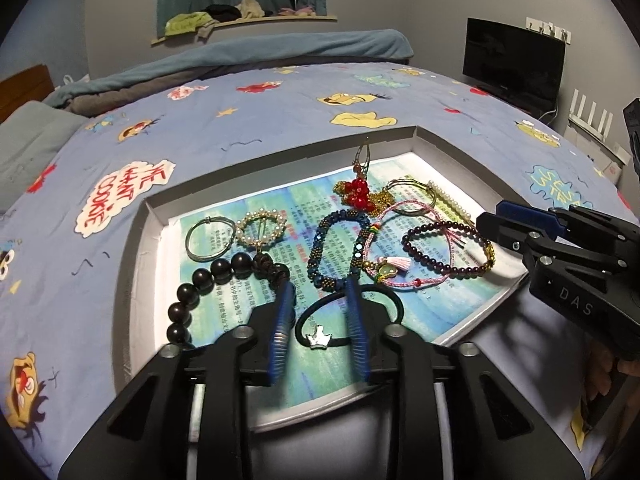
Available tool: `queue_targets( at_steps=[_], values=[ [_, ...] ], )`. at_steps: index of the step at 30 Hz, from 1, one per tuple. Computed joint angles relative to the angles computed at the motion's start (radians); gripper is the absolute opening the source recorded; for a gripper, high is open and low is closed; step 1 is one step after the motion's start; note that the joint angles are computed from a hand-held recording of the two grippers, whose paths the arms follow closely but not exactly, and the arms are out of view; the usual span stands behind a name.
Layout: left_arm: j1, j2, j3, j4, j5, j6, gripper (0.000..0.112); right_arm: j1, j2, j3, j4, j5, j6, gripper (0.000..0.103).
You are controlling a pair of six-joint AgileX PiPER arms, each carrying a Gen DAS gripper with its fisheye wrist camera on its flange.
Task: Organize jewelry
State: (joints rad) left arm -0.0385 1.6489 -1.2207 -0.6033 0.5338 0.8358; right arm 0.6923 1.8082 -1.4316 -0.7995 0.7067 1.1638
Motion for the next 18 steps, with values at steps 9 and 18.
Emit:
queue_targets(
  at_steps=[9, 18],
  values=[
    [0.03, -0.079, 0.033, -0.006, 0.0, -0.018, 0.078, 0.028, -0.069, 0.04, -0.043, 0.029, 0.054, 0.062],
    [0.081, -0.251, 0.16, 0.0, 0.003, 0.029, 0.095, 0.103, -0.194, 0.138, -0.078, 0.07, 0.124, 0.093]
  ],
)
